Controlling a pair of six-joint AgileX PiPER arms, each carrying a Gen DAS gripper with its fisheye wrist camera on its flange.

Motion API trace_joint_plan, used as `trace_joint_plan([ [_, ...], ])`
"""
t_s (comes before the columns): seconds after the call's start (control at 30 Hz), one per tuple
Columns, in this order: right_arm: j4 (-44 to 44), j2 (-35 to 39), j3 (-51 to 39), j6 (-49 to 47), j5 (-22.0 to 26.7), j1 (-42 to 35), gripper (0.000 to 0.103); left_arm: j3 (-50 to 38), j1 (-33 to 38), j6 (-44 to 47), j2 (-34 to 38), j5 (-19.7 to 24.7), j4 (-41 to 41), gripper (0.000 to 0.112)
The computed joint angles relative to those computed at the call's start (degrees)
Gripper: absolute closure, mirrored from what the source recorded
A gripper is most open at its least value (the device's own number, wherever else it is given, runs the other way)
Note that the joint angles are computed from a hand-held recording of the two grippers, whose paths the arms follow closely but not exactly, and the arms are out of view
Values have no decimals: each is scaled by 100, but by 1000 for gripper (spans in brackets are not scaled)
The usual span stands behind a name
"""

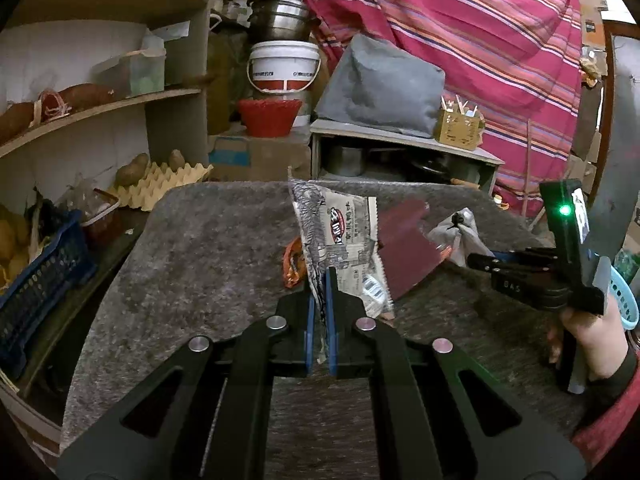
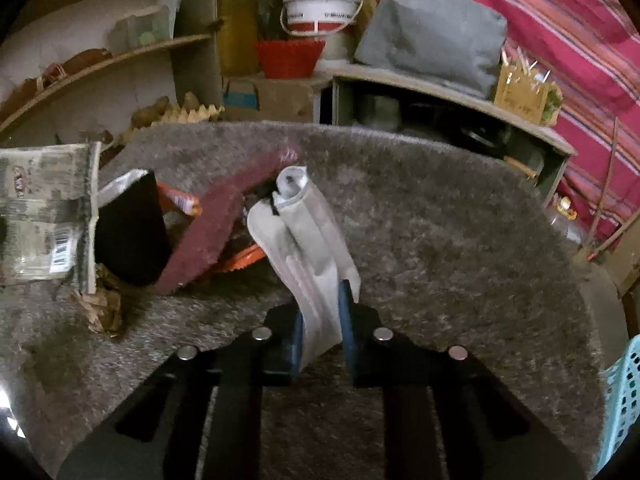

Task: Collect trash
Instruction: 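Grasp the printed paper bag with left gripper while right gripper grasps the white bag, then carry both bags over the blue basket and open both grippers to drop them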

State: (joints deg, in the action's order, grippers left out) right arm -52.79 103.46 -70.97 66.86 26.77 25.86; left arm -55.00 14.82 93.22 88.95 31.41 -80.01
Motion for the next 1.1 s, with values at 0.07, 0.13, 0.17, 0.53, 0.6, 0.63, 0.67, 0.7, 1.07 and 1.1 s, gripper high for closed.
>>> trace_joint_plan([
  [0.07, -196, -174, 179, 214, 16, 1, 90, 20, -42, -15, -55, 25, -36, 110],
  [0.13, -382, -404, 432, 415, 31, -13, 90, 47, -95, -43, -127, 37, -55, 110],
  [0.17, -478, -511, 554, 517, 40, -24, 90, 75, -127, -46, -182, 51, -79, 110],
  [0.53, -817, -1790, 1757, 884, -41, -455, 90, 473, -781, -2, -884, -174, -378, 112],
  [0.6, -833, -1985, 1919, 900, -42, -525, 90, 507, -954, -85, -968, -218, -393, 112],
  [0.63, -826, -2108, 2025, 901, -49, -582, 90, 542, -1107, -112, -1017, -303, -413, 112],
  [0.67, -804, -2226, 2123, 882, -55, -648, 90, 563, -1234, -116, -1049, -382, -434, 112],
  [0.7, -762, -2304, 2182, 836, -60, -699, 90, 604, -1381, -91, -1090, -481, -486, 112],
  [1.07, 210, -3478, 2991, -424, -267, -1877, 90, 568, -3028, -56, -925, -1509, -808, 112],
  [1.1, 375, -3586, 3055, -628, -315, -2034, 90, 542, -3152, -61, -877, -1591, -822, 112],
])
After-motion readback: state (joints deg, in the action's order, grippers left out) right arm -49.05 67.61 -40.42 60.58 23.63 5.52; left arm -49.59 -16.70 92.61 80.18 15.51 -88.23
